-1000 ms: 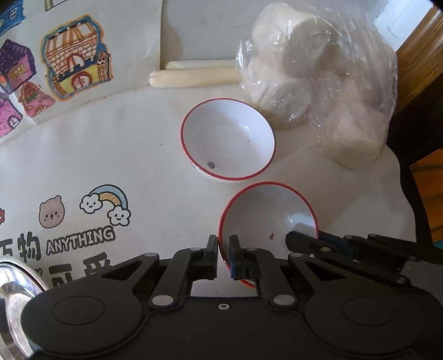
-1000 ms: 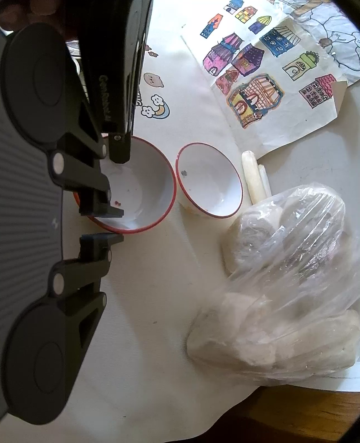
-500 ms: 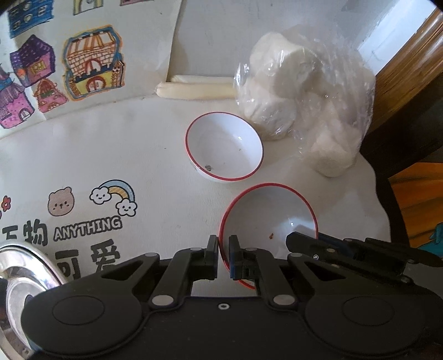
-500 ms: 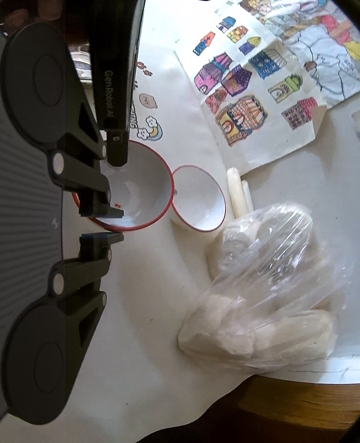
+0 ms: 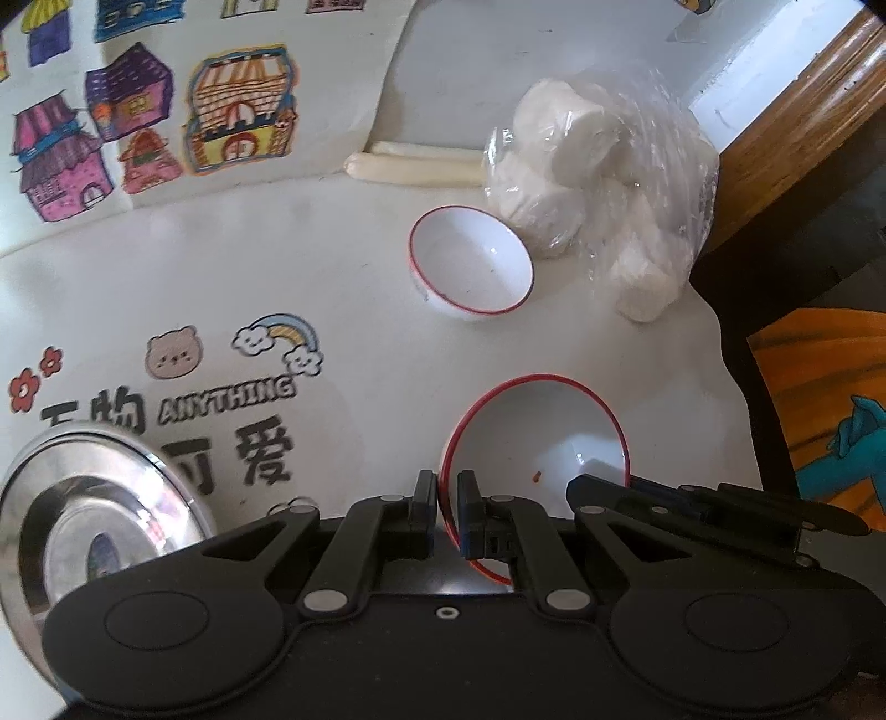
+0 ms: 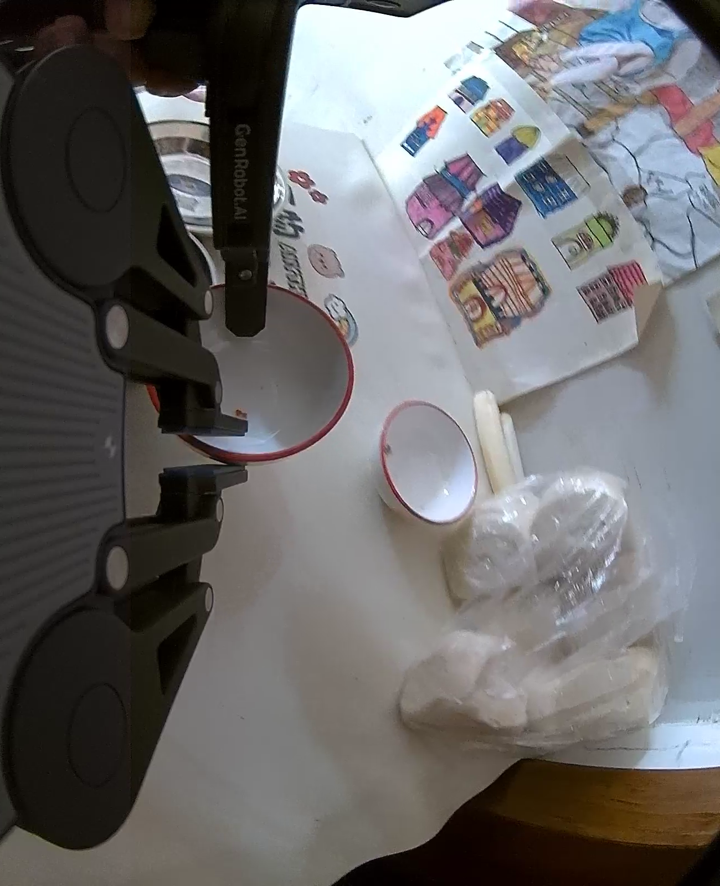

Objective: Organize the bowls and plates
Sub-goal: 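Carry the red-rimmed bowl with both grippers and lower it into the steel bowl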

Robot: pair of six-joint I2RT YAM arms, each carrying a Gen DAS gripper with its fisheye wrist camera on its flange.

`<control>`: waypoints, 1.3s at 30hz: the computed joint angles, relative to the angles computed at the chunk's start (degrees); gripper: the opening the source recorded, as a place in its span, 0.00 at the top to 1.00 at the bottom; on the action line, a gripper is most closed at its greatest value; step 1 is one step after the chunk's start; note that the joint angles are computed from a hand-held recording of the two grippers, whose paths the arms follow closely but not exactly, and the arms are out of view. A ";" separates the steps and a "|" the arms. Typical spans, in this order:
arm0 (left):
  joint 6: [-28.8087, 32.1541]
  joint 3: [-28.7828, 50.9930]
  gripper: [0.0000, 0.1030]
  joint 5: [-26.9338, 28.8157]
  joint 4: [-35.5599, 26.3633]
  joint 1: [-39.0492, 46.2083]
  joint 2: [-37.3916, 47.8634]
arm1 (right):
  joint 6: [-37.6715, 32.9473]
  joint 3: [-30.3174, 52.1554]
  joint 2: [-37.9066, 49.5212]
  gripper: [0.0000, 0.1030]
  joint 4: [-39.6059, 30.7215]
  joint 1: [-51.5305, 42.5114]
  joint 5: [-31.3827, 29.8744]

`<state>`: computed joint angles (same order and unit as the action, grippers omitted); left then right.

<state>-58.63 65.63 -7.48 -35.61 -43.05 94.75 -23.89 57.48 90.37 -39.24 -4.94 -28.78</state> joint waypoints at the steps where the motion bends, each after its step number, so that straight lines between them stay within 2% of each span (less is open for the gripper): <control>1: 0.07 -0.74 0.94 -0.01 -0.23 -0.16 -0.97 | 0.15 -0.54 -0.85 0.89 -0.29 0.24 0.03; 12: -0.12 -8.05 0.94 1.31 -2.05 -1.74 -9.16 | 2.03 -5.99 -8.53 0.89 -3.77 3.35 0.40; 19: 0.05 -12.28 0.94 4.24 -2.10 -1.57 -12.49 | 2.79 -6.20 -9.59 0.89 -6.90 5.32 1.24; 39: 0.05 -12.39 0.93 8.99 -2.80 0.56 -8.53 | 1.85 -3.34 -3.13 0.89 -9.29 8.41 4.09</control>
<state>-58.59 53.24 1.51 -38.41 -42.48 86.22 -22.04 54.14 87.24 -48.54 3.47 -24.69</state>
